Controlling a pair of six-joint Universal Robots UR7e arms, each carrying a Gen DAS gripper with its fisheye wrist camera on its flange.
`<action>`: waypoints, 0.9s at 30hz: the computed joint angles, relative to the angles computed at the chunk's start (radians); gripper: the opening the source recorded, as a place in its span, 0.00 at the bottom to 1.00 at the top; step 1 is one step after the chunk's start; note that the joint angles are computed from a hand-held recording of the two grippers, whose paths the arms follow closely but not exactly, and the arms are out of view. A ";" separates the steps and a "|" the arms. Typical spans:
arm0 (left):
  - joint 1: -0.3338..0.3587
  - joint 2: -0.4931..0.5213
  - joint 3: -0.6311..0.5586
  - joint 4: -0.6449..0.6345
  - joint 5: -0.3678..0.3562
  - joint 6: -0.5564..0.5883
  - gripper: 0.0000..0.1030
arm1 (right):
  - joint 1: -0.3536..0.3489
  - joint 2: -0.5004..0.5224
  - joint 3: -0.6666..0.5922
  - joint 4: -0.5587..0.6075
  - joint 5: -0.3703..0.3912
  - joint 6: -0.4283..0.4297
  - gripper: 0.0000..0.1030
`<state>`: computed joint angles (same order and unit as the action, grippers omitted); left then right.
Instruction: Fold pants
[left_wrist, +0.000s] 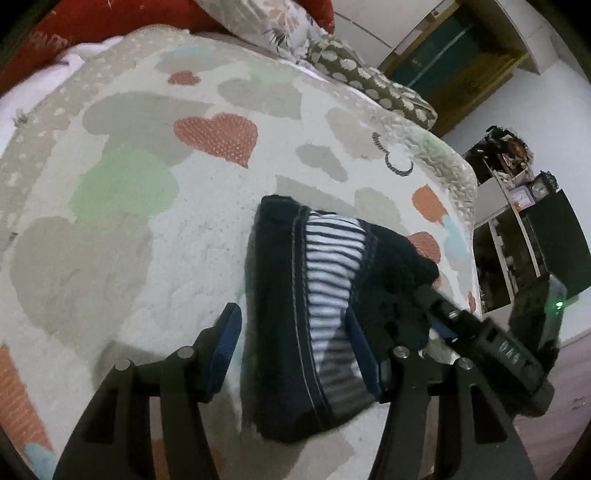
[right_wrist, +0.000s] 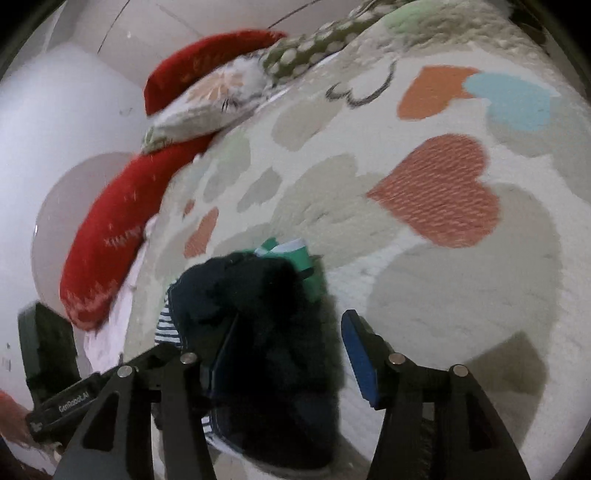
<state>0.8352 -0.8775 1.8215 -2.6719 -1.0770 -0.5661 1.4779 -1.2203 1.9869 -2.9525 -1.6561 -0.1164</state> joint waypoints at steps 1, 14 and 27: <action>-0.014 -0.010 0.012 0.002 0.027 -0.003 0.56 | -0.001 -0.015 0.013 -0.020 0.003 -0.002 0.58; -0.074 0.012 0.075 0.033 0.116 -0.035 0.56 | -0.013 -0.065 0.086 0.001 0.253 0.009 0.58; -0.134 -0.051 0.160 0.026 0.189 -0.055 0.62 | 0.021 -0.091 0.178 -0.147 -0.003 0.006 0.52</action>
